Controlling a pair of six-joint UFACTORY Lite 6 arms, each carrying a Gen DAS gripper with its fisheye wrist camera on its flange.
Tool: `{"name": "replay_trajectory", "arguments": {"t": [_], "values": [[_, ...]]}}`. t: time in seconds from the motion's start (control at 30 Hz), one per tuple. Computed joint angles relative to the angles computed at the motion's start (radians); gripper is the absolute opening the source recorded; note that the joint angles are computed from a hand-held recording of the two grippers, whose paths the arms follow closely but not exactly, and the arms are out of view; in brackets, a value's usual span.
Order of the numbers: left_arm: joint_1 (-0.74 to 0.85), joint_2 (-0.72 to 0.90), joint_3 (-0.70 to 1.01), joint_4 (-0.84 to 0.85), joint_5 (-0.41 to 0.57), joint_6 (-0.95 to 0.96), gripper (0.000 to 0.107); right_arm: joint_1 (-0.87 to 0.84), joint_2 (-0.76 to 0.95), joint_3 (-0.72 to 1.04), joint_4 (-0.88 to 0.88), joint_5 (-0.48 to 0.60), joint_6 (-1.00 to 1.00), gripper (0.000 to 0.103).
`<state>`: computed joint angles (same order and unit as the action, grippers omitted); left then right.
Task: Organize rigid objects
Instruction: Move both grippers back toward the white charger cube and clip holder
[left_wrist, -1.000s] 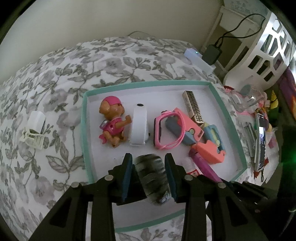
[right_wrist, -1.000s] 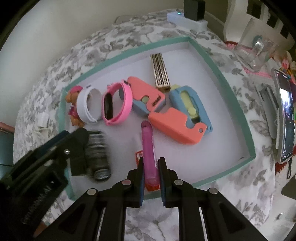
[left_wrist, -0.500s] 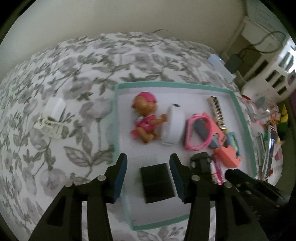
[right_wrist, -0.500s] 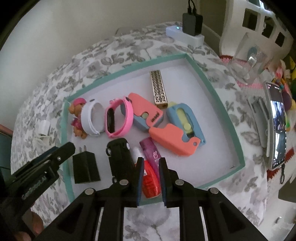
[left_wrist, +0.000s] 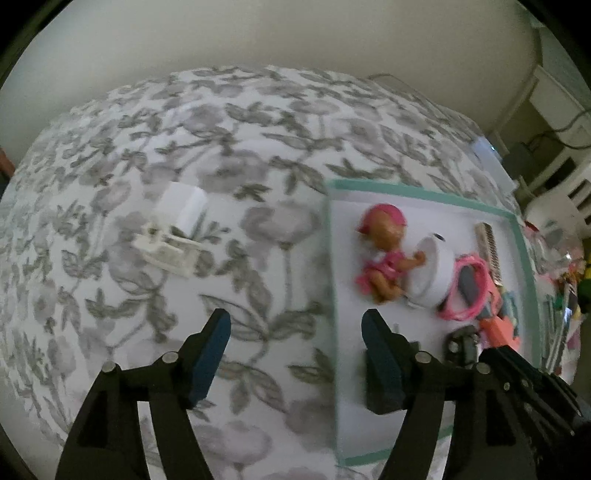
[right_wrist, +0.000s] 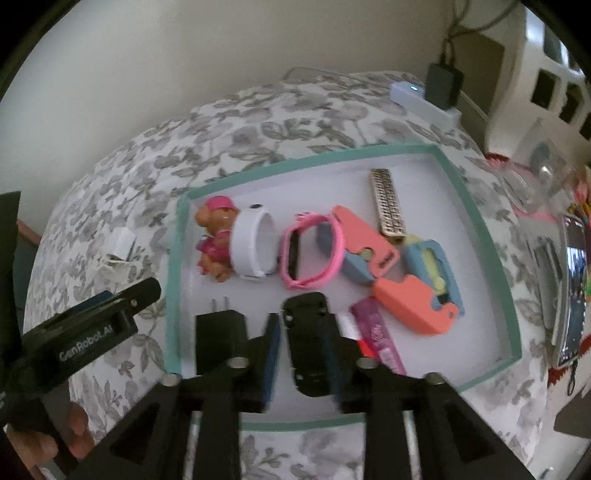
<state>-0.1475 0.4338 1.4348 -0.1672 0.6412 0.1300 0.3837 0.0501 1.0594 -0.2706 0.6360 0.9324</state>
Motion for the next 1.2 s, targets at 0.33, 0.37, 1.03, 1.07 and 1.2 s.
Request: {"name": "replay_trajectory", "arguments": {"t": [0.33, 0.37, 1.03, 1.07, 1.2], "values": [[0.116, 0.040, 0.052, 0.026, -0.016, 0.000, 0.093, 0.085, 0.085, 0.102, -0.097, 0.005, 0.092, 0.069], [0.125, 0.047, 0.061, 0.030, -0.016, -0.003, 0.096, 0.090, 0.094, 0.111, -0.101, 0.006, 0.096, 0.070], [0.331, 0.163, 0.238, -0.060, 0.000, 0.052, 0.099, 0.147, 0.266, 0.279, -0.152, 0.000, 0.144, 0.101], [0.338, 0.171, 0.247, -0.065, 0.000, 0.053, 0.099, 0.151, 0.278, 0.291, -0.151, 0.001, 0.138, 0.102], [0.358, 0.212, 0.296, -0.071, 0.015, 0.054, 0.099, 0.168, 0.316, 0.332, -0.183, 0.010, 0.148, 0.103]]}}
